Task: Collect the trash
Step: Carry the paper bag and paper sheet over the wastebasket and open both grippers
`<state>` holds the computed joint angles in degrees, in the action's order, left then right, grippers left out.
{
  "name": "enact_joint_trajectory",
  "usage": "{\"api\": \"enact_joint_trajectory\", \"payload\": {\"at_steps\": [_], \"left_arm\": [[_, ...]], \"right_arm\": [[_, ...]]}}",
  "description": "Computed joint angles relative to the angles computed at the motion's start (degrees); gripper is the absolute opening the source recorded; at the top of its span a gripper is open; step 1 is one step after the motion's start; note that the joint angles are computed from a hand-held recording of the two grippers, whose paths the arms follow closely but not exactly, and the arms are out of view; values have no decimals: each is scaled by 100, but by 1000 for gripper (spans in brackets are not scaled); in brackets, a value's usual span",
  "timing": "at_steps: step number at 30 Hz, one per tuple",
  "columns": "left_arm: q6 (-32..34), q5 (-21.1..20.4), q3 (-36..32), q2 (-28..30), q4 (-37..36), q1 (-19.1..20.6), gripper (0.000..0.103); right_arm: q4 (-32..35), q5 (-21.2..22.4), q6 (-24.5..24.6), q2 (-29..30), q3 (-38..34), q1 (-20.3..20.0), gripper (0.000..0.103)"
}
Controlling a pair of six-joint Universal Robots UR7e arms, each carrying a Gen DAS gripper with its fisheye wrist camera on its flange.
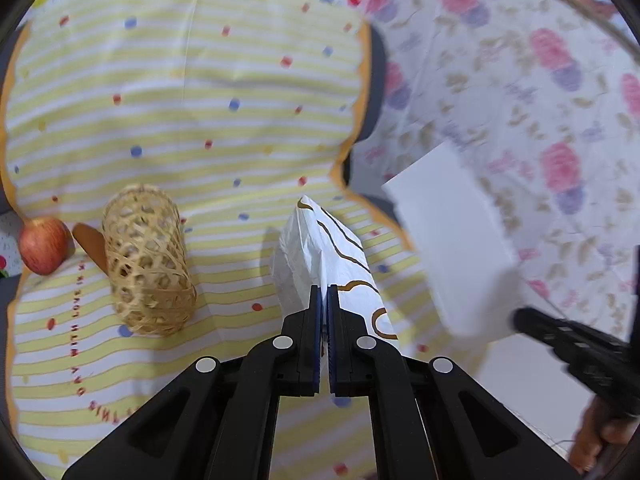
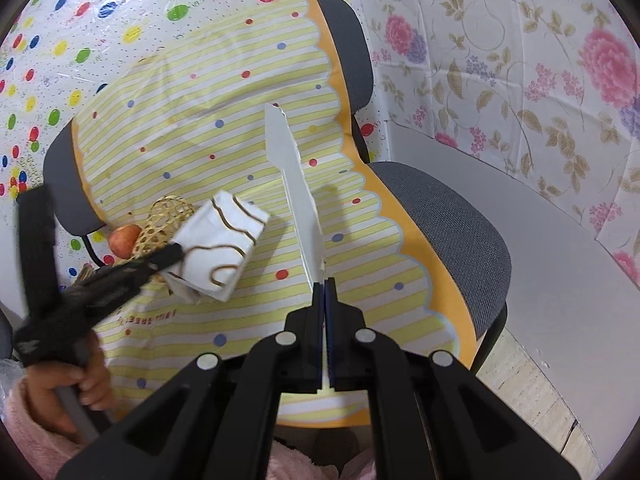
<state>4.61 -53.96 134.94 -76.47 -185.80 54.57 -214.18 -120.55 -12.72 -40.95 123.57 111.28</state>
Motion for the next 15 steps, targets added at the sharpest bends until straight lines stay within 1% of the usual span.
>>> {"api": "enact_joint_trajectory", "payload": {"at_steps": [2,4,7,13,15], "left_arm": [[-47,154,278,-295,27,-273,3],[-66,164,393,-378,25,-364,3],[-189,198,744,-675,118,-597,3],[-383,141,1293,-864,-43,-840,3],[-422,215,1490,-887,-122,-991,3]], "right_arm": [[-41,-71,101,9,75,102,2],[-95,-120,118,29,140,192,2],[-216,-293,106,89,243,361,2],[-446,-596,269,102,578,574,2],[-648,-804,310,143,723,656,2]]}}
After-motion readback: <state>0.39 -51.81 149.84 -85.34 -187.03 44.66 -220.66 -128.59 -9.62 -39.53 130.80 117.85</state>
